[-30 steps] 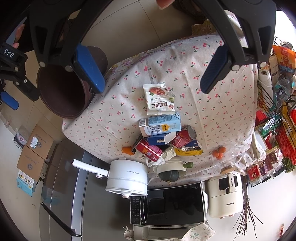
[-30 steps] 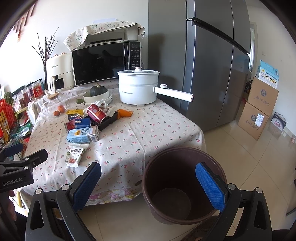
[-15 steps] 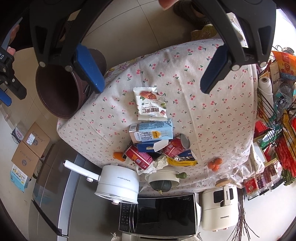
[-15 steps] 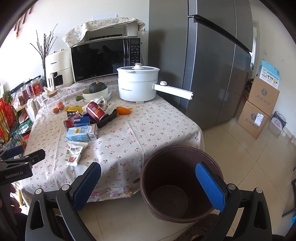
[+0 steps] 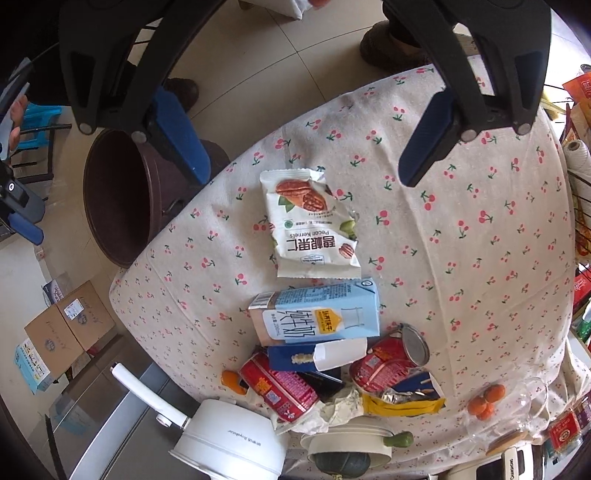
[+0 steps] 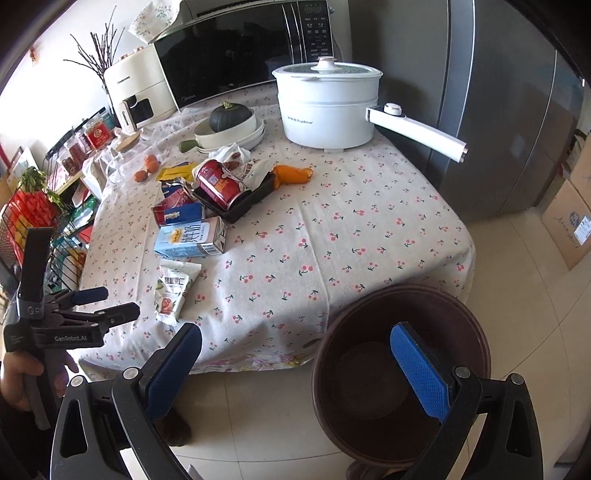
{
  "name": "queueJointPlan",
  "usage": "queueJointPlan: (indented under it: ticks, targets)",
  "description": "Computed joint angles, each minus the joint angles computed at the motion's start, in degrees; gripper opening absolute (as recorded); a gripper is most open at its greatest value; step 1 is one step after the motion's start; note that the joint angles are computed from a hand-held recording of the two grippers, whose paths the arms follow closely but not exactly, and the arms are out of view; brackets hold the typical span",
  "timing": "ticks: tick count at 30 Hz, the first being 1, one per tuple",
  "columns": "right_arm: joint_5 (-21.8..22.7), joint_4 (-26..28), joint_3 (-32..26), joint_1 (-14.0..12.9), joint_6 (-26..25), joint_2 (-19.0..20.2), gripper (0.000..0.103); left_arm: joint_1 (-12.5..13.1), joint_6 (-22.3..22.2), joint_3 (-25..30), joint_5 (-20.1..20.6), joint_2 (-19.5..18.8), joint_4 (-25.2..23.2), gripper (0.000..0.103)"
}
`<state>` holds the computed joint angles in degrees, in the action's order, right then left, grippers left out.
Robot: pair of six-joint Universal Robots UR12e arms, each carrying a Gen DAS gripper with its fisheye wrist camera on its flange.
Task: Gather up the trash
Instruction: 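Grasp the pecan kernels bag with the left tool while the right tool grasps the blue box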
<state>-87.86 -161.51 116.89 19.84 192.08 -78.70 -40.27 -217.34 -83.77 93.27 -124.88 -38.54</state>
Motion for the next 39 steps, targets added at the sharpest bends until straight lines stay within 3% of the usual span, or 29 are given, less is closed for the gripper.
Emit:
queueJointPlan:
  ticks: [2, 4, 6, 11, 14, 18, 22, 27, 32, 35, 39]
  targets:
    - [1.8, -0.7, 0.0, -1.0, 1.1, 1.8, 0.103, 0.5, 0.2, 1.5, -0.7, -1.4, -2.1, 0.100]
    - [1.8, 4.6, -1.2, -1.5, 2.2, 2.9, 0.103, 0.8, 0.7, 3.2, -1.4, -2.8, -4.3, 0.100]
    - [4.7, 6.4, -1.5, -2.6, 0.9, 3.2, 0.103, 0.9, 1.1, 4.9, -1.9, -4.0, -5.9, 0.100]
    - [1.3, 6.1, -2.7, -2.7, 0.9, 3.9, 0.103, 0.7, 1.5, 9.4, -0.8, -6.7, -12.5, 0.100]
    - [1.0, 6.9, -3.4, -2.8, 1.2, 4.4, 0.103, 0.8, 0.5, 10.5, 0.5, -7.4, -13.8, 0.100]
    - [1.8, 7.8, -4.0, -2.8, 1.4, 4.8, 0.103, 1.1, -0.6, 9.8, -0.5, -7.3, -12.0, 0.093]
    - [1.6, 8.4, -4.7, -2.3, 1.4, 5.4, 0.103, 1.3, 0.2, 8.6, -1.3, -6.5, -9.6, 0.076]
    - [1.7, 8.6, -6.2, -1.4, 1.6, 6.3, 0.103, 2.2, -0.5, 5.6, -4.4, -4.9, -6.6, 0.072]
    - [1.3, 9.0, -9.2, 0.3, 0.8, 8.0, 0.103, 3.1, -2.2, -0.5, -6.1, -1.0, -0.2, 0.072]
    - [2.1, 9.3, -11.5, 1.4, 0.3, 9.7, 0.103, 3.6, -3.5, -3.5, -5.2, 1.0, 3.1, 0.072]
    - [5.2, 10.1, -15.2, 2.6, 0.4, 12.2, 0.103, 3.9, -4.2, -5.9, -0.5, 2.9, 4.6, 0.072]
